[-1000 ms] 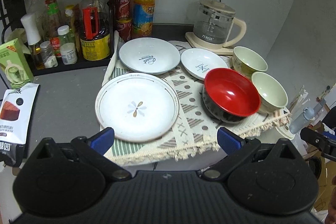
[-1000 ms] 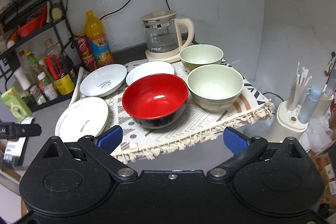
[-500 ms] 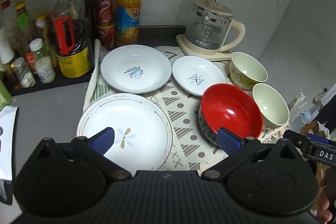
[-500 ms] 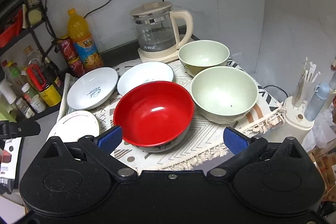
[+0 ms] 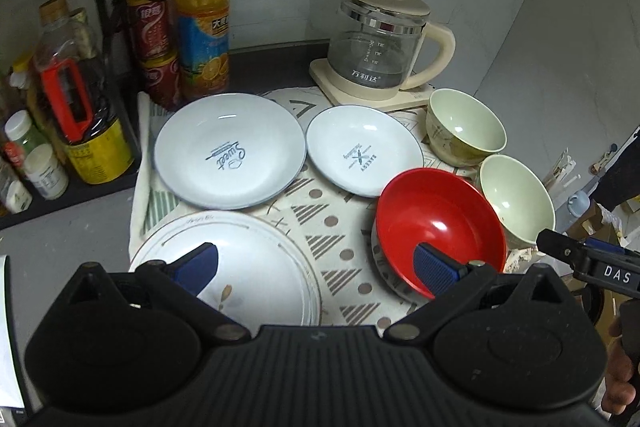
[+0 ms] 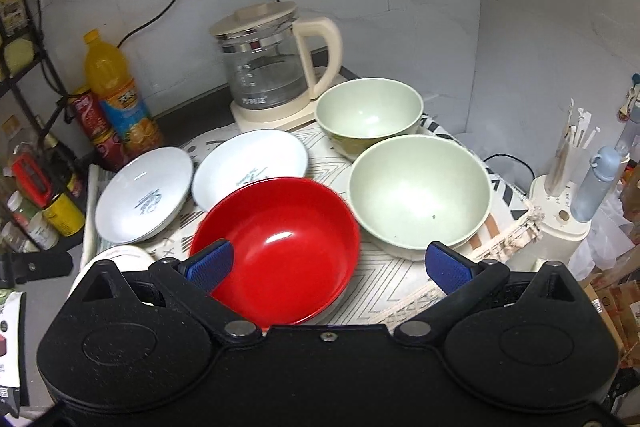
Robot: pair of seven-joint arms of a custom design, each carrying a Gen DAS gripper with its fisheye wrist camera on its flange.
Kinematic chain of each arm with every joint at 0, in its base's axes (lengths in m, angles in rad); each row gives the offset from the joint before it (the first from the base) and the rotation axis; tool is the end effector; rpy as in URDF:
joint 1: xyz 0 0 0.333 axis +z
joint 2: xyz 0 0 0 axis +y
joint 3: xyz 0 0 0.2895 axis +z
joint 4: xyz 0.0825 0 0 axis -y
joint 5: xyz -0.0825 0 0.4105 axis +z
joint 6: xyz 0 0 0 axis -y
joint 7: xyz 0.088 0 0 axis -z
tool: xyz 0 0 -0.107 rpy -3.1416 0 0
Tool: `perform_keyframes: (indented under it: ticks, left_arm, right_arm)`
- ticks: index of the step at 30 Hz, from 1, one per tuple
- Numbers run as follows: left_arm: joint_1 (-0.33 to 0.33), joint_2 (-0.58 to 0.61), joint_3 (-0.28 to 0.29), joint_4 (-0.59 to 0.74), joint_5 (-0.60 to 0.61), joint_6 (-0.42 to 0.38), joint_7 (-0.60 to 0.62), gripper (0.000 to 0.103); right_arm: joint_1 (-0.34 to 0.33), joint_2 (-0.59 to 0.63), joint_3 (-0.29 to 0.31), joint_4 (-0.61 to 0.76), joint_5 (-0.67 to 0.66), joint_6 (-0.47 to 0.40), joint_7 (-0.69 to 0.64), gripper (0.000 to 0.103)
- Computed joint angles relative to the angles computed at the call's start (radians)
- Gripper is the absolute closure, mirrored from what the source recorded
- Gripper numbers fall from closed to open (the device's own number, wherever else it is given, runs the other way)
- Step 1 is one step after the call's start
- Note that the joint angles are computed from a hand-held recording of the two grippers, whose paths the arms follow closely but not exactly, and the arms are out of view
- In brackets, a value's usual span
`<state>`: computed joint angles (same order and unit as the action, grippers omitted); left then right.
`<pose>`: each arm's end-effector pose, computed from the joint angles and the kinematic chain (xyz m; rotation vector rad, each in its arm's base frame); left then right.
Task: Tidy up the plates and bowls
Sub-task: 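Move both grippers toward the rim of the large pale green bowl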
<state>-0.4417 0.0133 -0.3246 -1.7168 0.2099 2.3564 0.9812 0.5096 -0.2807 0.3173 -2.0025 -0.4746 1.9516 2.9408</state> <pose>0.4628 -0.4400 0.6033 -1.6662 2.2035 -0.8609 0.3717 0.3803 0.5716 -1.4822 2.2681 -0.6351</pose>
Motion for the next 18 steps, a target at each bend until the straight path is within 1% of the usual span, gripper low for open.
perform_keyframes:
  ticks: [4,8,10,13,16,18]
  left_arm:
    - [-0.013,0.069,-0.001,0.082,0.025,-0.031,-0.013,0.0]
    - [-0.044,0.146,0.008,0.177,0.069,-0.058,-0.038,0.0]
    - [-0.066,0.194,0.014,0.243,0.092,-0.089,-0.063,0.0]
    - [-0.104,0.27,0.028,0.339,0.122,-0.114,-0.089,0.0]
    - [-0.147,0.357,0.045,0.452,0.139,-0.148,-0.102,0.001]
    - [-0.178,0.417,0.057,0.534,0.148,-0.163,-0.1,0.001]
  right_arm:
    - [-0.013,-0.025,-0.023,-0.039,0.02,0.035,-0.017,0.0]
    - [-0.036,-0.057,-0.047,-0.087,0.039,0.082,-0.064,0.0]
    - [-0.052,-0.073,-0.057,-0.11,0.048,0.102,-0.093,0.0]
    - [-0.078,-0.099,-0.072,-0.147,0.057,0.142,-0.144,0.0]
    - [-0.114,-0.13,-0.072,-0.187,0.037,0.177,-0.156,0.0]
    - [-0.13,-0.149,-0.084,-0.213,0.051,0.205,-0.179,0.0]
